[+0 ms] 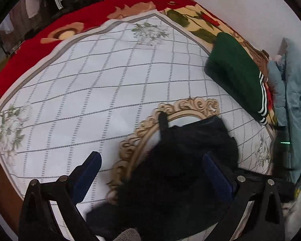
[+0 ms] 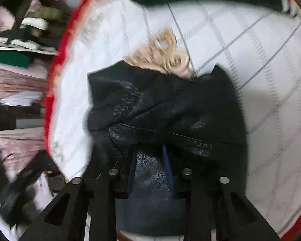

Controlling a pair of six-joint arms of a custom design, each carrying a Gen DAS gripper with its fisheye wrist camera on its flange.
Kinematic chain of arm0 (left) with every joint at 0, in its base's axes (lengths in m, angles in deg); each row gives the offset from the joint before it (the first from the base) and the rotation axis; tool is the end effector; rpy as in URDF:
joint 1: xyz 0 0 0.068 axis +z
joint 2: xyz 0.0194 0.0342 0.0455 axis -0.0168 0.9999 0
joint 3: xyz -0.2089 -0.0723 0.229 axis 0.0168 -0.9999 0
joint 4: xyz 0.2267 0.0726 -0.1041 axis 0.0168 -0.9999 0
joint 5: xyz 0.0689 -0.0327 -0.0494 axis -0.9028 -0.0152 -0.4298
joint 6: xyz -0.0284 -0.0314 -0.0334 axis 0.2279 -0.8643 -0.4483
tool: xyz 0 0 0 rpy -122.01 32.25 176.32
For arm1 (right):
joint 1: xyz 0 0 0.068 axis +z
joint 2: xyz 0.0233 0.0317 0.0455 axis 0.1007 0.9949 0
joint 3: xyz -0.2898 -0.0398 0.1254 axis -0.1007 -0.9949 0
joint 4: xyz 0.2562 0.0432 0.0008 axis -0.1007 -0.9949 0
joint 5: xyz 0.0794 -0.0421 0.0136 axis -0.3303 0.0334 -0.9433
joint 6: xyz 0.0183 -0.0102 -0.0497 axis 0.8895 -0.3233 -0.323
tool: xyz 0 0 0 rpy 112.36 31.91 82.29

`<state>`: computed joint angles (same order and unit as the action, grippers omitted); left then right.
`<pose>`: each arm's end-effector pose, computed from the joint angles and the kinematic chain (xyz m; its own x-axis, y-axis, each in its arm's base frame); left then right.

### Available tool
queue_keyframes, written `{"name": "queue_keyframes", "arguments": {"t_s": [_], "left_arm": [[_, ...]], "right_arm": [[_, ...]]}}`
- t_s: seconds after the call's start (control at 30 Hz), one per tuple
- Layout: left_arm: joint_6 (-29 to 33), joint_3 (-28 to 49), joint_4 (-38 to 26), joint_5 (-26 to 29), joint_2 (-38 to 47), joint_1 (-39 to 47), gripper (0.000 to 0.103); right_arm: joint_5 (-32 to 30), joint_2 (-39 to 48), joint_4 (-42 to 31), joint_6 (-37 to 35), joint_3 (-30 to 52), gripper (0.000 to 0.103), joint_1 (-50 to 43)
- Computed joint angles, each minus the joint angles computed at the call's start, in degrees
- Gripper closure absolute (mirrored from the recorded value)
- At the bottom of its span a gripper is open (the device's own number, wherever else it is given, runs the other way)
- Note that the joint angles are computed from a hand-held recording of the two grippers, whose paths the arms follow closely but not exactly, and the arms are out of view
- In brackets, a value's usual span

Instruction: Fold large clothes

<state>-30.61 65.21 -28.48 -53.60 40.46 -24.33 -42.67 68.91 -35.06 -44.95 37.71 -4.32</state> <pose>0.2736 -0.1226 0.3233 -0.9539 -0.0053 -0.3000 0.0707 0.9677 -0.2418 0.2564 -0.0280 0.1900 -0.9131 0.4034 0.0594 0.3789 0.7854 0.4895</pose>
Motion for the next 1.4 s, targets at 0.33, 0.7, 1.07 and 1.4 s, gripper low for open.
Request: {"name": "queue_keyframes", "arguments": {"t_s": [0.33,0.7,1.07,1.4], "left_arm": [[-1.7,7.8,0.8,-3.7,10.1,-7.9,0.000],[4.3,15.2,-0.1,-13.3,28.5,-7.7,0.000],[-1.0,1.0,2.9,1.7,9.2,2.5,0.000],[-28.8,-22.3,-4.3,0.9,-21.5,-8.3,0.000]], "right_arm": [[-7.0,-0.6,-19.2,-12.6,8.3,0.035,-16.8],[7.3,7.3,-17.4,-10.3,11.8,0.073,-14.2],[-0.6,9.7,-25.8,-29.2,15.4,0.016,-28.0],[-13.4,24.4,-18.6,-47.7,-4.8,0.009,-43.4]]}}
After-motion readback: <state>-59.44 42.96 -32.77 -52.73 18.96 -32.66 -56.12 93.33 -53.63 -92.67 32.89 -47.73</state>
